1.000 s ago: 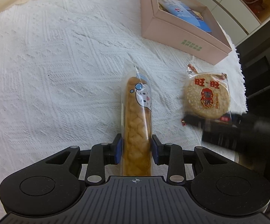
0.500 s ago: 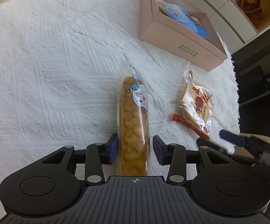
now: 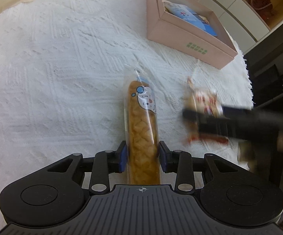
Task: Organize snacks
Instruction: 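Carry bread stick and rice cake into pink box and open both tools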
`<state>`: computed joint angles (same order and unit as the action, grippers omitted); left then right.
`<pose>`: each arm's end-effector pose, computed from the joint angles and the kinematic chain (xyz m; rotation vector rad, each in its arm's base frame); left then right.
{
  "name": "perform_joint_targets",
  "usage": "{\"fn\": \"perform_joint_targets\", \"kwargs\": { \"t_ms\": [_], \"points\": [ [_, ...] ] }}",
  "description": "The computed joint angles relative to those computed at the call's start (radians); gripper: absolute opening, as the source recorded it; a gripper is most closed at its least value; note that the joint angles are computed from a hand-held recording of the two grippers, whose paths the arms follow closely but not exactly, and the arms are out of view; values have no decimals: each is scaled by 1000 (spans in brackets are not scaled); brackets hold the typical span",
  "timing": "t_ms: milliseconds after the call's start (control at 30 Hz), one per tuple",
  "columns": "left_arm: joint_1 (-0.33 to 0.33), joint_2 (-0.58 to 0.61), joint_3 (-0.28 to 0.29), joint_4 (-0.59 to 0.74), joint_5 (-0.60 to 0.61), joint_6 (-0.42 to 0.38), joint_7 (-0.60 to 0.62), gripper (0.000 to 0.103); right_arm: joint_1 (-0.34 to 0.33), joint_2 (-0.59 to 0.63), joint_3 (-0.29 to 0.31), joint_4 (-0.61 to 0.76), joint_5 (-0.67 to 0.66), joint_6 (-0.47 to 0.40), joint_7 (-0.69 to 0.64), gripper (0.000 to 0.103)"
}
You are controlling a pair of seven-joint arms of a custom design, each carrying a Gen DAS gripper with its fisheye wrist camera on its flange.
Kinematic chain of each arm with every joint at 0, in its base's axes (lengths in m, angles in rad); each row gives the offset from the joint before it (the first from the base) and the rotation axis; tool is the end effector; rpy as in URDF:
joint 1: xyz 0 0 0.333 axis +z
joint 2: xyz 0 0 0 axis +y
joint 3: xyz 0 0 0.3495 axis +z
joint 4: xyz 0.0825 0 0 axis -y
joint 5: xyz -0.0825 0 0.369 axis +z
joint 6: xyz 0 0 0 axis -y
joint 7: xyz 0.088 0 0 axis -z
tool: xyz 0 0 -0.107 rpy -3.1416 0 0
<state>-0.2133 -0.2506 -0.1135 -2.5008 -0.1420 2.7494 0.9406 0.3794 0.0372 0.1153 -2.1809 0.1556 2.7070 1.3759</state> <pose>0.4373 -0.1446 0.4716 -2.4768 1.6114 -0.7428 0.5021 0.2640 0.4691 -2.3421 1.2905 -0.2822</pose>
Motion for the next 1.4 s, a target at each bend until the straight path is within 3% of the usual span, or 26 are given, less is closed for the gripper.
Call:
{"fn": "perform_joint_targets", "kwargs": {
  "t_ms": [133,267,400,567,667,833,967,1067,1167,1267,1400],
  "points": [
    [2,-5,-5,4,23,-17,-4,40,-4,-96,-1,-150,64,89,-152,84],
    [-7,21,0,31,5,-30,27,40,11,-117,-18,-218,239,191,-263,88],
    [0,33,-4,41,3,-29,38,39,-12,-108,-7,-179,184,132,-193,88],
    [0,39,1,51,-24,-46,66,37,-36,-93,10,-161,16,154,-45,88],
    [4,30,-4,49,-27,-53,68,36,-23,-104,-4,-142,78,107,-108,78],
    [-14,-16,1,51,-31,-45,107,35,-10,-176,-32,-138,225,47,-247,78],
    [-25,-53,35,123,-53,13,174,35,0,-250,-64,-113,331,44,-363,78],
    [-38,-26,73,251,-52,12,278,35,15,-266,-88,-46,414,95,-454,78],
    [-12,40,70,389,-36,-2,344,35,16,-226,-99,68,465,126,-504,78],
    [27,137,51,531,-20,-29,397,36,-10,-140,-94,217,482,108,-496,78],
    [78,331,22,723,-129,-50,484,37,-58,15,-66,431,407,60,-390,78]
  ]
}}
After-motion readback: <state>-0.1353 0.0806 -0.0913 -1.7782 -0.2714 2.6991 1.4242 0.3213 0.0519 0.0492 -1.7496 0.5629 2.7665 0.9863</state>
